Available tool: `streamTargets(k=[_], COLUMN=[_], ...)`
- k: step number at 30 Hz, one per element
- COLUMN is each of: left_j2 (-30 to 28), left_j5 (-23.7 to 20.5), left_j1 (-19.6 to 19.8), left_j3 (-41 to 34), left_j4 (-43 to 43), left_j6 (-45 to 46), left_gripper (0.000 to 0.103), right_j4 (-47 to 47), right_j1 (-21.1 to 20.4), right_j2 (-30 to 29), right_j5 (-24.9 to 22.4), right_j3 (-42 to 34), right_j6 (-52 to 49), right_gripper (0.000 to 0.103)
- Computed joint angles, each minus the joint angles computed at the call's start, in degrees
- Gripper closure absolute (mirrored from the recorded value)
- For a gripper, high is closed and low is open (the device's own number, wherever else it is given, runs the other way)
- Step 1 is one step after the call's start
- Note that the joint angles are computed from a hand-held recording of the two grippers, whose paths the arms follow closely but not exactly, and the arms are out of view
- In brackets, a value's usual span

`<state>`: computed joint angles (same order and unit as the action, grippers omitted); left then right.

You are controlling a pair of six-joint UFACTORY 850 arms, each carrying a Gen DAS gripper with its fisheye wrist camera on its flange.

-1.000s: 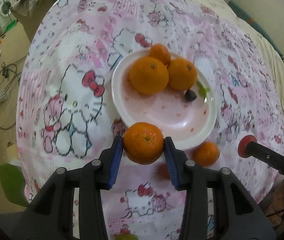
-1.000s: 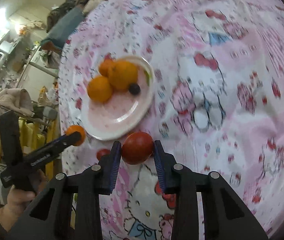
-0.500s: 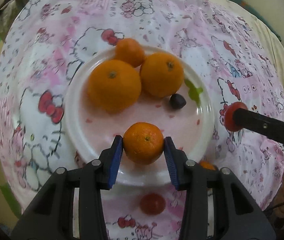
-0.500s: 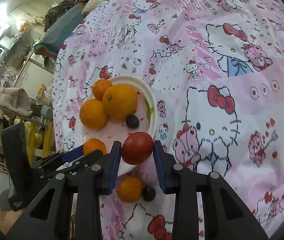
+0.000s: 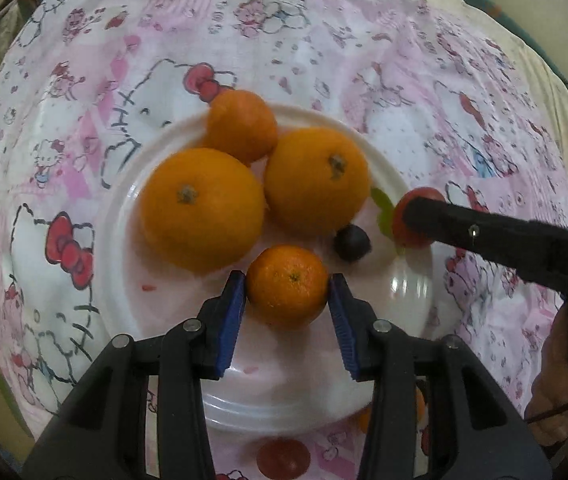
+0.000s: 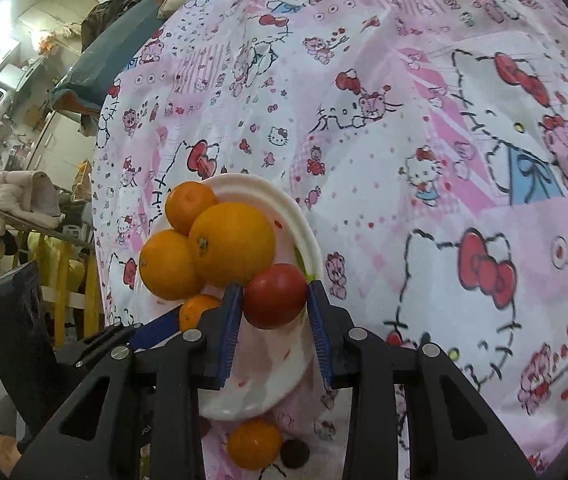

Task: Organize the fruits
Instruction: 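Place the tangerine on the plate with the left tool while the right tool places the tomato there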

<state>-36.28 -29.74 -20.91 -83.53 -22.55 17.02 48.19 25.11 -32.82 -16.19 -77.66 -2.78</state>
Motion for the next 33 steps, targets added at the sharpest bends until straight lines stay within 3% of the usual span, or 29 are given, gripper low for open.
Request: streamTargets(k=[10,12,14,16,33], left_j2=[-0.3,-0.5,-0.5,0.8,7.2], left_j5=[-0.1,-0.7,-1.4,1.4,5.7], left_j1=[-0.1,-0.3,-0.4,-0.5,2.3], left_j3=[-0.4,-0.7,-0.9,0.7,6.3], left_j4=[1.2,2.1,3.0,3.8,3.1], left_j6=[-1.5,-1.9,-2.7,-3.4,-3.6], left_gripper=[0.063,0.062,0.03,0.024,0.024], right_j4=[8.5,8.6,9.0,8.2,-2.3], right_j1=[-0.6,-0.4,-0.2,-0.1,1.0], right_j2=[-0.4,-0.3,0.1,0.4,6.5], right_j5=[-0.6,-0.1,0.5,1.1,5.2], right_j3=[0.1,0.0,0.2,0.3,6.0], right_j6=[-7.4,-8.1,-8.8,-8.2,4.4], right_gripper=[0.065,0.057,0.049,0.049,0.049])
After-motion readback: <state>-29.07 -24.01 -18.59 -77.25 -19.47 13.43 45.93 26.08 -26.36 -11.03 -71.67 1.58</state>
